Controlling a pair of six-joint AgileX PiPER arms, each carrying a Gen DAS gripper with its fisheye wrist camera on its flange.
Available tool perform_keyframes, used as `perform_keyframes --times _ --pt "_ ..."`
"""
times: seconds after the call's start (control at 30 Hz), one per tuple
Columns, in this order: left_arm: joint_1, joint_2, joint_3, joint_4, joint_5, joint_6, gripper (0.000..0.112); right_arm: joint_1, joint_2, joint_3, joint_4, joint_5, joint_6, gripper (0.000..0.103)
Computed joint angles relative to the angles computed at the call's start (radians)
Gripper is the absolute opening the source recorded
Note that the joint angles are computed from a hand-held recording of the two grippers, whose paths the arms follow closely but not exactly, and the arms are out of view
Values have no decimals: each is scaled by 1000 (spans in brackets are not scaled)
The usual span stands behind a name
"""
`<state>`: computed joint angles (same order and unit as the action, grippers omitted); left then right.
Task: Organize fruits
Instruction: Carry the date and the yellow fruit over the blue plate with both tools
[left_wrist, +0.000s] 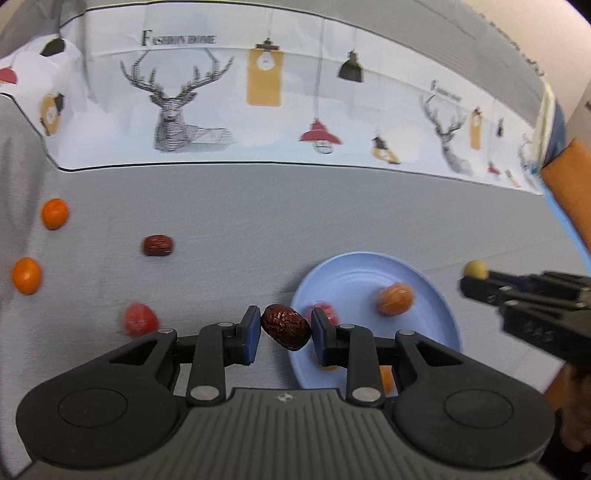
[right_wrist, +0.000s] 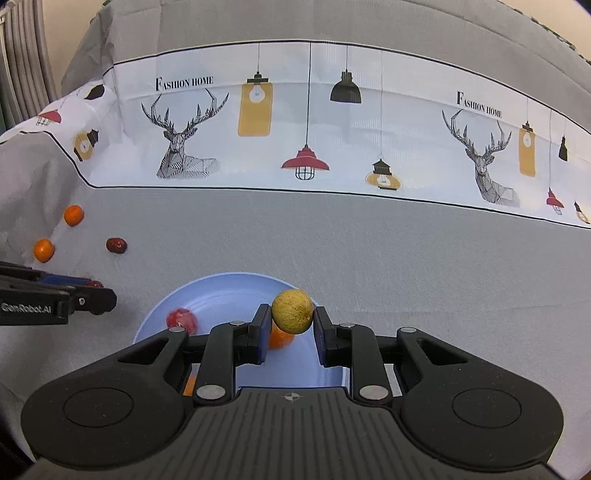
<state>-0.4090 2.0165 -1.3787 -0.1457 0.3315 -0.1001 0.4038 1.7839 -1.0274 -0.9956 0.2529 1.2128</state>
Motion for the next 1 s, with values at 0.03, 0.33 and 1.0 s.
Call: perform_keyframes --times 0.03,0.33,1.0 --pt "3 0 0 -67 -3 69 32 0 2 -1 6 3 -5 26" --pt "-42 9 30 -471 -37 563 32 -4 13 -20 152 18 -154 25" --pt "-129 70 -4 -328 -118 493 32 -10 50 -82 395 107 -419 25"
